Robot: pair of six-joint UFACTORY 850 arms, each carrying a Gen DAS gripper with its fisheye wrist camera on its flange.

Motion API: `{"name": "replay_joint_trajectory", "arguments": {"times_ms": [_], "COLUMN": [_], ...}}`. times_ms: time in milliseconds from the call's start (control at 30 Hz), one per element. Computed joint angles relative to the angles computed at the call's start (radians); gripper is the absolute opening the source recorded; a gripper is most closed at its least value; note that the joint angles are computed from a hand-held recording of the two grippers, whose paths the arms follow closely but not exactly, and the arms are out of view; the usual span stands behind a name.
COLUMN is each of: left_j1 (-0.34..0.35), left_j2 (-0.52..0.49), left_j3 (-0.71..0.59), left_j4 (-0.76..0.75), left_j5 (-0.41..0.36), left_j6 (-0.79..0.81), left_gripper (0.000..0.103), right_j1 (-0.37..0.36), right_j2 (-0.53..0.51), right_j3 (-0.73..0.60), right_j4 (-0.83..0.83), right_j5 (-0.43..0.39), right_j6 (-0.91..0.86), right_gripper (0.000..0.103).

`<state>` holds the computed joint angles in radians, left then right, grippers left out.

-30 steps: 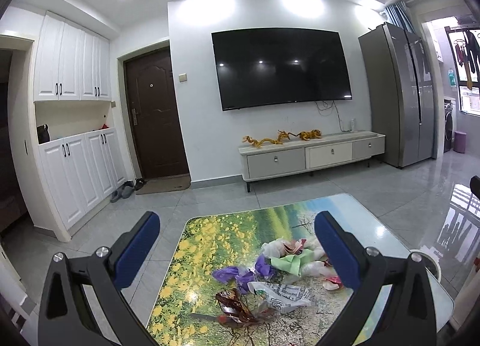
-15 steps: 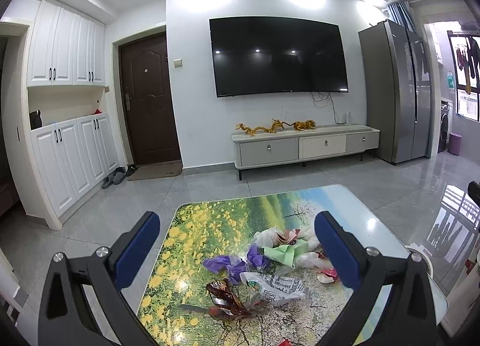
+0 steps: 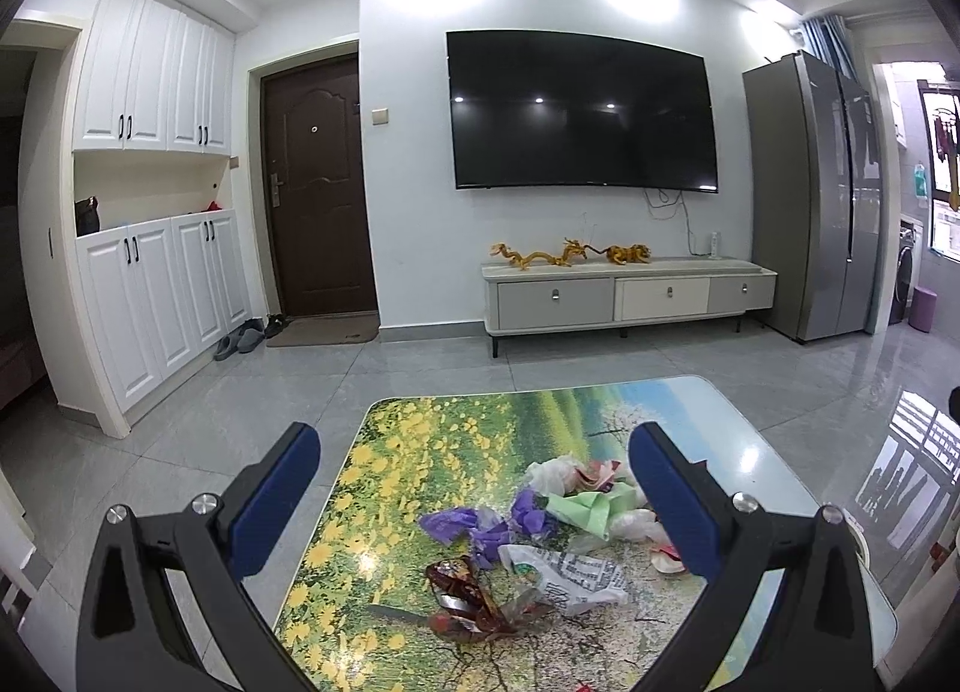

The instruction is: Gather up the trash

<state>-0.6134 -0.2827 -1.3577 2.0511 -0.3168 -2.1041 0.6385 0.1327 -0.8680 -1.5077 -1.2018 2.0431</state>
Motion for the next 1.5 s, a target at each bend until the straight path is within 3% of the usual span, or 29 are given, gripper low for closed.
{"name": "replay_joint_trajectory", "arguments": {"times_ms": [100, 300, 367, 500, 700, 900, 1133, 1233, 1300, 1333, 1500], "left_j1": [0.022, 0.083, 0.091, 0.097, 0.087, 0.092, 0.103, 0.107, 0.109, 0.109, 0.109], "left_j2": [0.000, -0.002, -0.009, -0.040, -0.101, -0.157, -0.199, -0.209, -0.211, -0.211, -0.211], "left_j3": [0.006, 0.056, 0.072, 0.083, 0.047, 0.005, -0.033, -0.048, -0.053, -0.055, -0.069], "left_j4": [0.001, 0.159, 0.302, 0.352, 0.468, 0.521, 0.524, 0.537, 0.541, 0.543, 0.536], "left_j5": [0.038, 0.262, 0.341, 0.501, 0.619, 0.700, 0.733, 0.736, 0.737, 0.734, 0.720], "left_j6": [0.017, -0.019, -0.109, -0.075, -0.135, -0.186, -0.206, -0.230, -0.238, -0.243, -0.244], "left_gripper": [0.103, 0.102, 0.099, 0.095, 0.078, 0.055, 0.028, 0.023, 0.022, 0.022, 0.021], "right_j1": [-0.009, -0.039, -0.054, -0.101, -0.203, -0.277, -0.335, -0.353, -0.362, -0.368, -0.373], "right_j2": [0.013, 0.014, 0.013, -0.005, -0.104, -0.266, -0.423, -0.459, -0.472, -0.475, -0.435], "right_j3": [0.009, 0.013, 0.017, 0.008, -0.051, -0.169, -0.299, -0.323, -0.326, -0.322, -0.265], "right_j4": [-0.007, 0.001, -0.005, 0.015, 0.105, 0.298, 0.797, 0.989, 1.072, 1.123, 1.234], "right_j5": [0.043, 0.172, 0.234, 0.404, 0.718, 0.920, 1.009, 1.008, 1.007, 1.009, 1.057], "right_j6": [-0.005, -0.025, -0.024, -0.068, -0.231, -0.518, -1.118, -1.341, -1.429, -1.478, -1.594], "right_gripper": [0.103, 0.103, 0.103, 0.103, 0.098, 0.096, 0.096, 0.090, 0.072, 0.069, 0.063]}}
